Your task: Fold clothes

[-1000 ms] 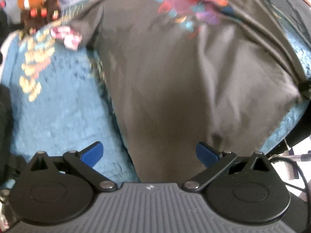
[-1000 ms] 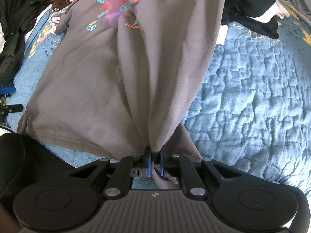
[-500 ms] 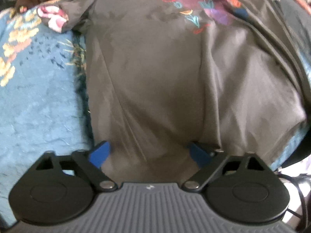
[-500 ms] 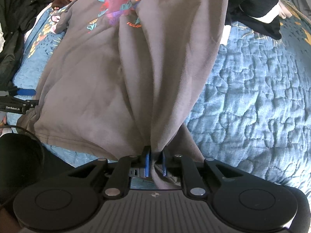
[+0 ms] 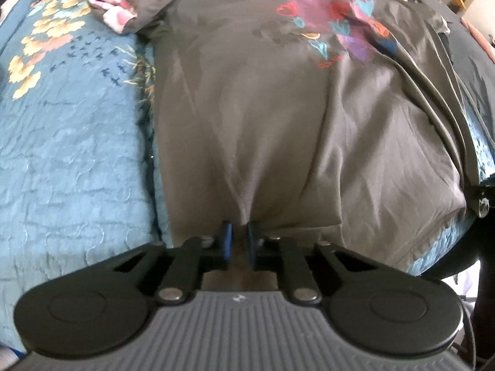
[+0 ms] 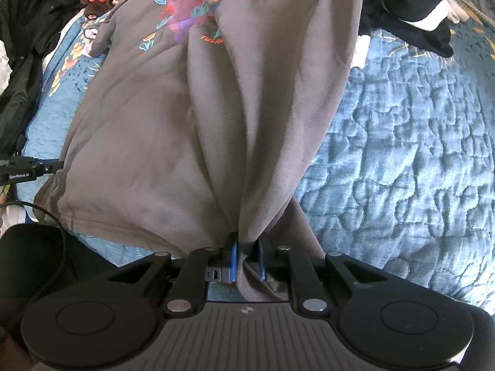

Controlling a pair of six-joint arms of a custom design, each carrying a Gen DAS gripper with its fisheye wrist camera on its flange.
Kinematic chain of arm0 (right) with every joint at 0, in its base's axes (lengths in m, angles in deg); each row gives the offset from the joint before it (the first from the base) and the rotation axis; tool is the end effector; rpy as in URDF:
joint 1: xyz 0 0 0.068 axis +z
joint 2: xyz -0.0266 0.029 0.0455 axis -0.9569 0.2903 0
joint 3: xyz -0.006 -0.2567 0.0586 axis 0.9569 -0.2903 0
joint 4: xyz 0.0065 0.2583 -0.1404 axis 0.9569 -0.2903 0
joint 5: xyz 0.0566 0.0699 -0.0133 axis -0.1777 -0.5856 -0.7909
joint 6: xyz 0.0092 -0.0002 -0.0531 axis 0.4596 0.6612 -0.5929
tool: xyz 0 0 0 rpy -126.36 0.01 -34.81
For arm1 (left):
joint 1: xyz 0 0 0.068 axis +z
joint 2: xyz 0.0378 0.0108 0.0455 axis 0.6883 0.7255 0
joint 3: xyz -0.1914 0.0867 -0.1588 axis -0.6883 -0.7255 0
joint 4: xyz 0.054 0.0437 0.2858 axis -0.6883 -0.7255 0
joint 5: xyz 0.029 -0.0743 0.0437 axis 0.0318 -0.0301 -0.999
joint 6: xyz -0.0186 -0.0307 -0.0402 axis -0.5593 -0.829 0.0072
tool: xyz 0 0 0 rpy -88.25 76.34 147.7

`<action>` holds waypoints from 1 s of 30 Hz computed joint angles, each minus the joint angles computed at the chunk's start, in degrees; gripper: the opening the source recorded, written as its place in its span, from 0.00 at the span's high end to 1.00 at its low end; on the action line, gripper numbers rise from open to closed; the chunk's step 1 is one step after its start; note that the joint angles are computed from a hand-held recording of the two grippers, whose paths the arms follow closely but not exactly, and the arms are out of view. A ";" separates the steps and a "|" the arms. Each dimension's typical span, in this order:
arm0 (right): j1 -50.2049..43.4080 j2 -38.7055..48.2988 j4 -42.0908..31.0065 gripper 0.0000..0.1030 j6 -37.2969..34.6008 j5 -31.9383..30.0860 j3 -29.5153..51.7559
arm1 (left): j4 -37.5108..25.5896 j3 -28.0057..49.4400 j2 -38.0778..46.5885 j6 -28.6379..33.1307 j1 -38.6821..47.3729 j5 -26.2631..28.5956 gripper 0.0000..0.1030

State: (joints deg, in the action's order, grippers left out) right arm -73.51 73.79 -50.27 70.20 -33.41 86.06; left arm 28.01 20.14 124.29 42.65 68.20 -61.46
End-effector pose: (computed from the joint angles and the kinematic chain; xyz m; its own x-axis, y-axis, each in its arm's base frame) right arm 0.3071 0.0095 0.1788 -0.9459 -0.1404 -0.2926 -0.2236 0.9353 0.2743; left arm 0.2827 0.1173 0.1850 -0.9190 0.0418 -0.3920 0.1104 0.9819 -0.1542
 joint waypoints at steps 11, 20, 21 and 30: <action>-0.69 -5.49 1.89 0.85 0.20 -0.34 -4.17 | -1.25 -1.92 -6.34 -4.82 -2.32 -5.65 0.97; -2.19 -11.84 -2.21 0.91 -1.99 -1.73 -4.35 | -6.93 0.79 -10.45 -0.18 1.11 -6.38 0.97; -2.36 -12.30 -2.74 0.92 -2.18 -1.93 -4.24 | -7.05 0.81 -10.65 -0.05 1.48 -6.38 0.97; -4.91 -14.50 -7.65 0.92 -1.28 -6.16 -0.86 | -8.09 0.16 -14.06 1.67 3.49 -6.65 0.97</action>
